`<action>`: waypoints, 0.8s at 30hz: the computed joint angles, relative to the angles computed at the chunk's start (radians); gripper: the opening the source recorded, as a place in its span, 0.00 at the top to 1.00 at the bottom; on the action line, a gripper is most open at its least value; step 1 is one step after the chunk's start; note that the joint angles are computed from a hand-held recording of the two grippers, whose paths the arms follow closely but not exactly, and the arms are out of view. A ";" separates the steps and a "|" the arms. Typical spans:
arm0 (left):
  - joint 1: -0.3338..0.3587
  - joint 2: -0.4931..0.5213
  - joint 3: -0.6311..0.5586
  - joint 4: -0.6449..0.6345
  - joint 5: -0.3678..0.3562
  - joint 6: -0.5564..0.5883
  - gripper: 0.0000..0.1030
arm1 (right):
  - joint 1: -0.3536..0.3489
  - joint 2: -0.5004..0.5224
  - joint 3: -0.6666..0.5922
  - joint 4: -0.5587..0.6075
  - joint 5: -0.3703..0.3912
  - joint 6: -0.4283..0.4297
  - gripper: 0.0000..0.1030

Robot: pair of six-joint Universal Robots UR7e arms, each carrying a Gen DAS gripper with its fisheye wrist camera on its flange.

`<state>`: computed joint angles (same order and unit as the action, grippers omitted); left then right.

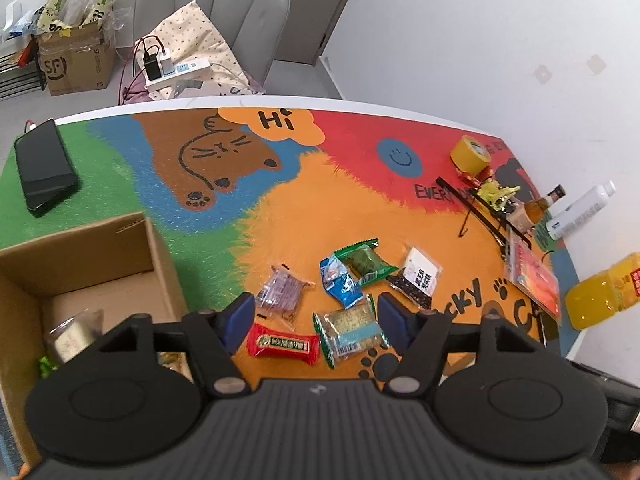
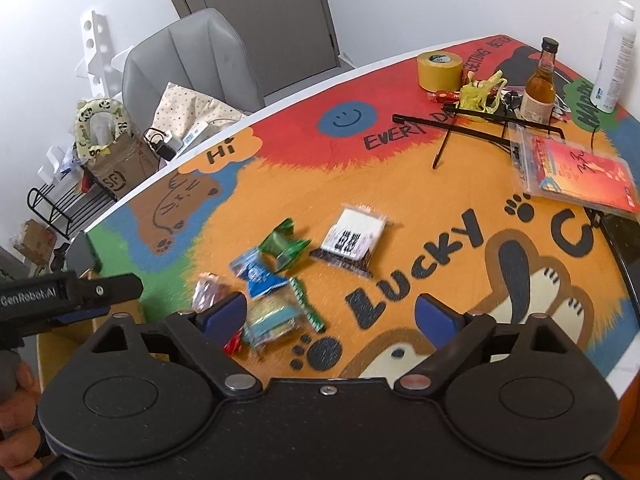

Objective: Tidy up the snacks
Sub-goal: 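Grasp the pink wrapped packet with the left tool while the right tool grasps the white sesame cake pack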

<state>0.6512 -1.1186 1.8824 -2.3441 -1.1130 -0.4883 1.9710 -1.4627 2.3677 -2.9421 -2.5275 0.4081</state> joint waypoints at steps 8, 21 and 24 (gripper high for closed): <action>0.023 0.097 -0.041 0.003 0.021 -0.013 0.45 | -0.110 0.010 -0.028 -0.044 0.075 -0.115 0.20; 0.060 0.211 -0.081 0.025 0.059 -0.063 0.47 | -0.236 0.060 -0.067 -0.101 0.144 -0.229 0.21; 0.067 0.227 -0.089 0.031 0.069 -0.064 0.47 | -0.259 0.078 -0.081 -0.110 0.158 -0.237 0.21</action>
<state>0.7178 -0.8915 1.7938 -2.3132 -1.0441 -0.5527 1.7116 -1.3846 2.2865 -3.0516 -2.3698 0.1707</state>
